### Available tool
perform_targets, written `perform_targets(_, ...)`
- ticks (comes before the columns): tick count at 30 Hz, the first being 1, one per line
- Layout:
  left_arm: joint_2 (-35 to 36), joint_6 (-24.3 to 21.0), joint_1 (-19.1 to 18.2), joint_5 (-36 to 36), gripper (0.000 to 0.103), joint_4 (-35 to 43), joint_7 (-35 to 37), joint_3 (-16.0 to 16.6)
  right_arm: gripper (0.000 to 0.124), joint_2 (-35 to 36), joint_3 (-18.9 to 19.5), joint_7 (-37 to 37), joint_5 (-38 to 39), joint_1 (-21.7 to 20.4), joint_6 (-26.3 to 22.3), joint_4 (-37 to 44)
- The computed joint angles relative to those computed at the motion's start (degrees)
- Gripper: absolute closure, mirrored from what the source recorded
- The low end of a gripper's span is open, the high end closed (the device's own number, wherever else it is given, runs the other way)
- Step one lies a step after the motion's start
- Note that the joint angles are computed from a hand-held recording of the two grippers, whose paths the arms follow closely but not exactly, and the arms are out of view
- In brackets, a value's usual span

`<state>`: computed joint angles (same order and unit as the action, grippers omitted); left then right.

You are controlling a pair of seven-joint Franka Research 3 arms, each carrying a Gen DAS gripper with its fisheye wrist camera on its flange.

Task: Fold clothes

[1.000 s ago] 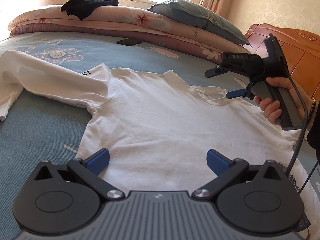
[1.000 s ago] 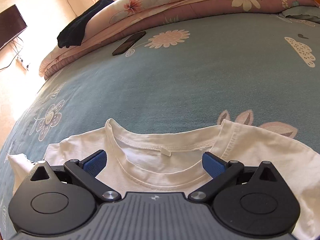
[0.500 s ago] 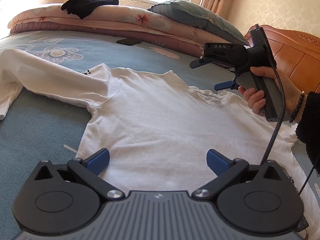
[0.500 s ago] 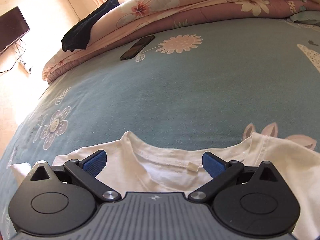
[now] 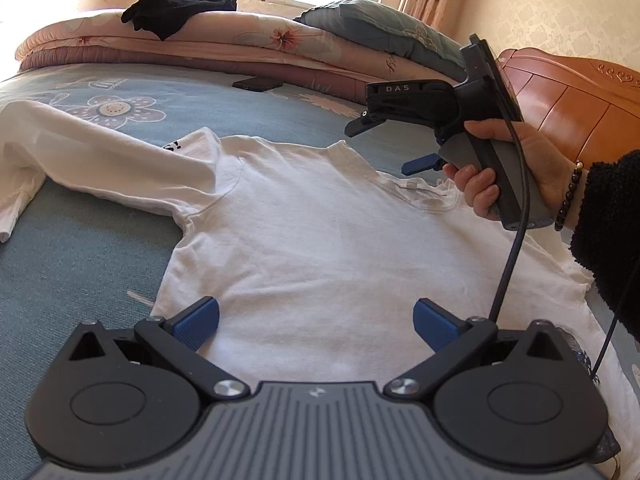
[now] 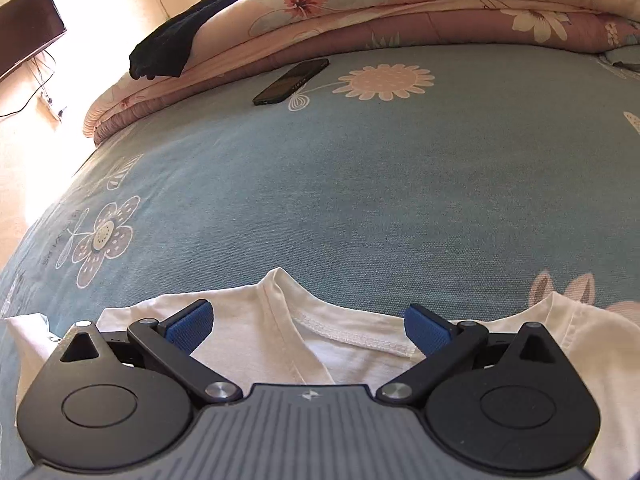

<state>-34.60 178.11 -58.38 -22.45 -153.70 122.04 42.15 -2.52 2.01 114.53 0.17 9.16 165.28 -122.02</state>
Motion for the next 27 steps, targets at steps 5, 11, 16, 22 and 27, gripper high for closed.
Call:
perform_targets(5,-0.3,-1.1,0.5,-0.8,0.000,0.3,-0.1,-0.4,0.021,-11.4,4.0,7.7,-14.7,-4.6,-8.1,-3.4)
perform_targets(11,-0.3,-2.9,1.0,-3.4,0.000,1.0,1.0,-0.9,0.021,-25.6,10.3,12.1,-25.4,-9.9,-21.2,-7.4)
perform_targets(16,-0.1,-2.4,1.8,-5.4,0.000,0.6,2.5,-2.2,0.021,-36.2,14.5,15.5,-28.5,-11.8,-29.1,-14.4)
perform_targets(22,0.4,-1.0,1.5,-6.0,0.000,0.2,2.9,-2.4,0.021,-44.3,11.6,16.2,-19.4,-7.2,-31.5,-25.1)
perform_targets(27,0.6,0.6,1.4,-4.4,0.000,-0.4,2.0,-2.6,0.021,-49.5,9.1,19.4,-8.6,-5.2,-23.1,-36.3)
